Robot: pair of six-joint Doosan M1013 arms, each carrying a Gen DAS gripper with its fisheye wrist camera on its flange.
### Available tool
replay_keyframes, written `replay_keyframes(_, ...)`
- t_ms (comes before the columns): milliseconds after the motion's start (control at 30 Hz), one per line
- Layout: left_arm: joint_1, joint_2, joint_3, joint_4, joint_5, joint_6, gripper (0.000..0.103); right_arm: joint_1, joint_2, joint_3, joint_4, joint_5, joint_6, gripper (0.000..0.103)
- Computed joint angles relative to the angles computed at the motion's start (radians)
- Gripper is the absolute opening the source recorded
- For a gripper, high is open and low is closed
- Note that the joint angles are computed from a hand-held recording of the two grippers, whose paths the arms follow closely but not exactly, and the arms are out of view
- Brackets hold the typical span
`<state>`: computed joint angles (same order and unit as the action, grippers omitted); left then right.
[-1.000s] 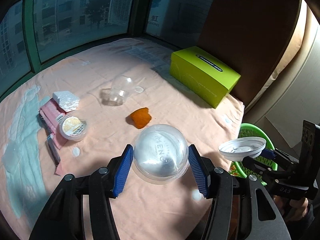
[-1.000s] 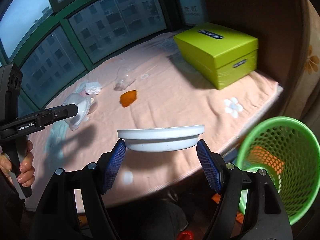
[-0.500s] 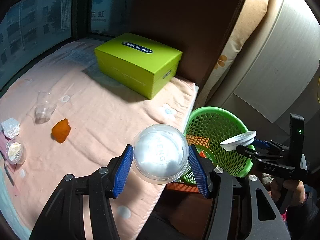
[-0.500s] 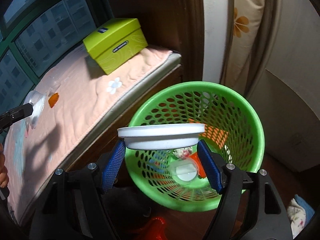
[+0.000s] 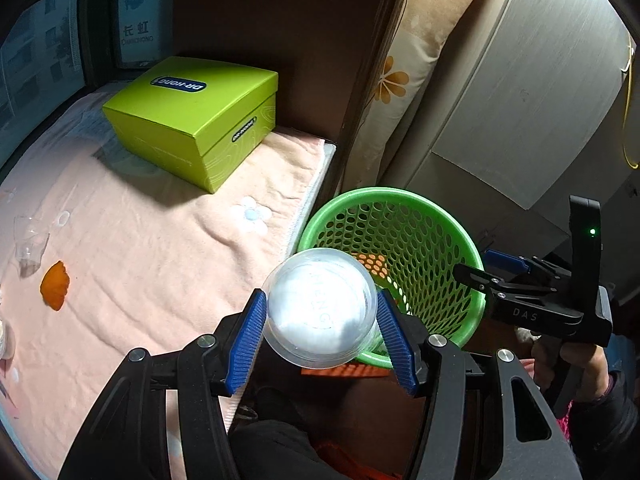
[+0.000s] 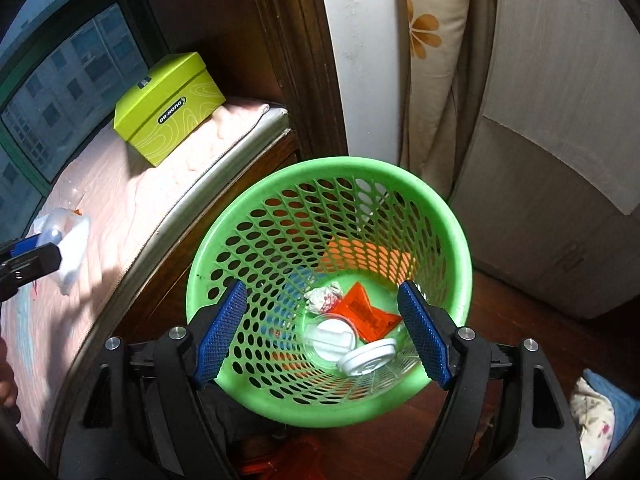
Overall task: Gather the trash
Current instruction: 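Open the left tool to drop the clear cup into the green basket, then move both open tools back over the bench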
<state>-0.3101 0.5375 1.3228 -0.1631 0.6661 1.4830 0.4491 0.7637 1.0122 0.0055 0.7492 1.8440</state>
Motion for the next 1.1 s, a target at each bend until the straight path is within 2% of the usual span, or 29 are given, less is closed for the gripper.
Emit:
replay_keyframes(567, -0.042, 0.099, -0.131, -0.061, 0.103, 0.065, 0.055, -0.014, -0.08, 0.12, -0.018, -0.089, 0.037, 0.08)
replay_keyframes(633, -0.045, 0.106, -0.143, -0.075, 0.111, 0.072, 0.06, -0.014, -0.085, 0.127, -0.023, -0.094, 0.044, 0.08)
replay_keyframes(767, -0.044, 0.107, -0.142, -0.105, 0.098, 0.075, 0.07, -0.013, -0.093, 0.138, -0.018, -0.104, 0.042, 0.08)
replay_keyframes(933, -0.039, 0.084, -0.107, -0.09, 0.074, 0.051, 0.07, -0.007, -0.097, 0.142, -0.01, -0.107, 0.028, 0.081)
replay_keyframes(1100, -0.028, 0.038, -0.047, 0.003, 0.031, -0.026, 0.07, 0.005, -0.09, 0.125, 0.02, -0.106, -0.014, 0.081)
